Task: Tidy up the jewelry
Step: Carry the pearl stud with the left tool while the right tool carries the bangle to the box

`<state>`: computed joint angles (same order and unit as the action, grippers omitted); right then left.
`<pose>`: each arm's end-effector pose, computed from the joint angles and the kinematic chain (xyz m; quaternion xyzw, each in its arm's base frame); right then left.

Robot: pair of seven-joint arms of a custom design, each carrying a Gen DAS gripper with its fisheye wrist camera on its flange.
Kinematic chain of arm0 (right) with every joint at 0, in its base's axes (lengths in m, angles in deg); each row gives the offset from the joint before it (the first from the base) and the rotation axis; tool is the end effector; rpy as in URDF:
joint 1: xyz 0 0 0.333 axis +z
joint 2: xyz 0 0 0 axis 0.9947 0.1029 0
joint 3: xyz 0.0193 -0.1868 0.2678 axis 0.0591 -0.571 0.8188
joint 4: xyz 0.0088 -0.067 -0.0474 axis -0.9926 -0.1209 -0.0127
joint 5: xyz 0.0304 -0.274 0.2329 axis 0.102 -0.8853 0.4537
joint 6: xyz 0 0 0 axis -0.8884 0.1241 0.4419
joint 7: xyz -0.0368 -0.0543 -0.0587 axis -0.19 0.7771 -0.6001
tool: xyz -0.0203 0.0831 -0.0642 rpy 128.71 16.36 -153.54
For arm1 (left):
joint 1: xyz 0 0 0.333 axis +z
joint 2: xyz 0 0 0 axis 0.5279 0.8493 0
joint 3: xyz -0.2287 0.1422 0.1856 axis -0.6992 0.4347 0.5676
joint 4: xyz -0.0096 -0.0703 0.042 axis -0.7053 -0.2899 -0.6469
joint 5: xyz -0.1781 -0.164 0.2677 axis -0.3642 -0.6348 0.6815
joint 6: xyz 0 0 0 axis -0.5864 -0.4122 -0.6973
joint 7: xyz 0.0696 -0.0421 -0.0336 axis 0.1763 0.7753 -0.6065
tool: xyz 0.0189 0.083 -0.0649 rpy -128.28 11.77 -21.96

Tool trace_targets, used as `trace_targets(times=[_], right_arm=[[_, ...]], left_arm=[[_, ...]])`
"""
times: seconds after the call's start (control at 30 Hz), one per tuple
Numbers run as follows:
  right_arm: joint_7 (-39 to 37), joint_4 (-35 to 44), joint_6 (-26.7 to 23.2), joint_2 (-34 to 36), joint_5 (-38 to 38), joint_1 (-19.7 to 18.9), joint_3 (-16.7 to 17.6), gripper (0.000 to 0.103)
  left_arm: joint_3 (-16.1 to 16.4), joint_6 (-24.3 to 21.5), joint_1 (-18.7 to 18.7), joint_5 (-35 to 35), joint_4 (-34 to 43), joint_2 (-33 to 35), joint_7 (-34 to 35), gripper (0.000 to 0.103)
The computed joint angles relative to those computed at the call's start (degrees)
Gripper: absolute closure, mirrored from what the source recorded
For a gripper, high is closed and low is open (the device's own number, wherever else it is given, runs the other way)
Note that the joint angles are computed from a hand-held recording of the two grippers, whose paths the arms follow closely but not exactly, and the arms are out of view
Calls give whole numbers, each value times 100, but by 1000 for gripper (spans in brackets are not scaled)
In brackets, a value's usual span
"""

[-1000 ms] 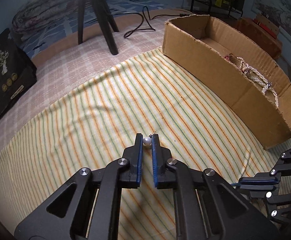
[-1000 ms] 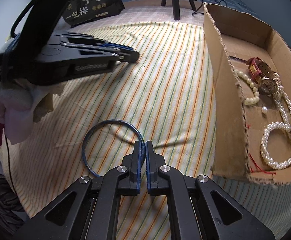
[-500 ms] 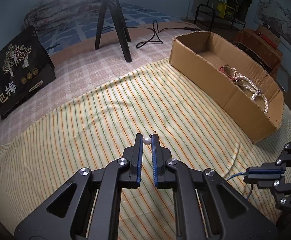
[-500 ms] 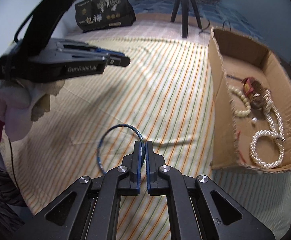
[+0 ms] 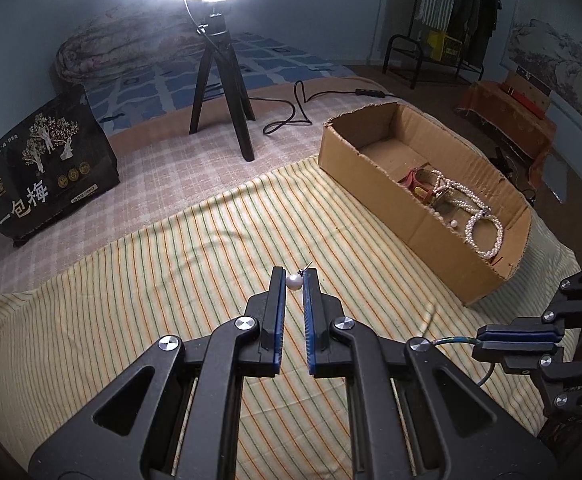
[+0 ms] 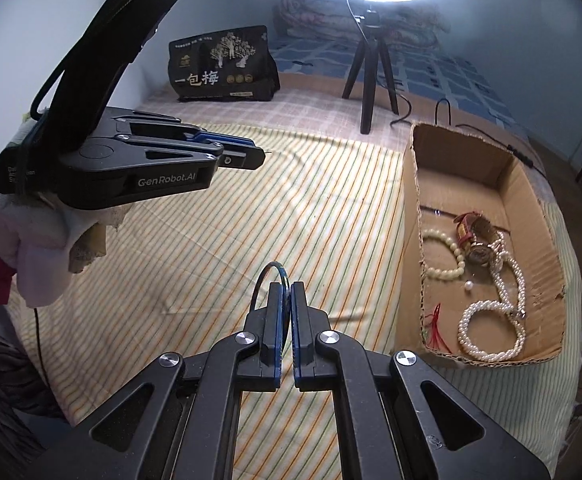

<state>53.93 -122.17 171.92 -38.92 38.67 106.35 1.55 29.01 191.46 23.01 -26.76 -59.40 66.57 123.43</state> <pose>0.4204 0.1821 0.3861 -0.7622 0.5632 -0.1574 0.2776 0.5008 -0.2701 0.4008 -0.4489 0.8274 -0.3088 0.1363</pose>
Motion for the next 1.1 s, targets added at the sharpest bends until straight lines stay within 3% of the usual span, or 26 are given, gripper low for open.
trace_targets(times=[0.17, 0.3, 0.37, 0.43, 0.5, 0.67, 0.8, 0.93, 1.1], right_arm=[[333, -108, 51, -203, -464, -440, 339, 101], [433, -150, 145, -405, -554, -450, 180, 101], [530, -162, 197, -467, -645, -637, 263, 101], [671, -172, 229, -560, -805, -1073, 533, 101], [715, -165, 237, -607, -877, -1184, 496, 101], [948, -124, 263, -647, -1152, -1985, 849, 101], [1146, -65, 285, -615, -1408, -2833, 1337, 101], [1225, 75, 290, -496, -1522, -3045, 1229, 101], [1337, 225, 310, -311, -1788, -3525, 1417, 101]], left_arm=[[-228, 37, 153, -317, 29, -80, 190, 97], [-329, 66, 185, -562, 142, -91, 330, 97], [-379, 68, 187, -684, 215, -88, 414, 97], [-388, 79, 147, -760, 264, -87, 453, 97], [-425, 55, 114, -844, 333, -73, 494, 97], [-503, 1, -4, -1005, 466, -29, 620, 97], [-565, -68, -119, -1105, 568, 21, 671, 97], [-574, -116, -309, -1116, 671, 82, 636, 97], [-459, -175, -628, -891, 827, 200, 318, 97]])
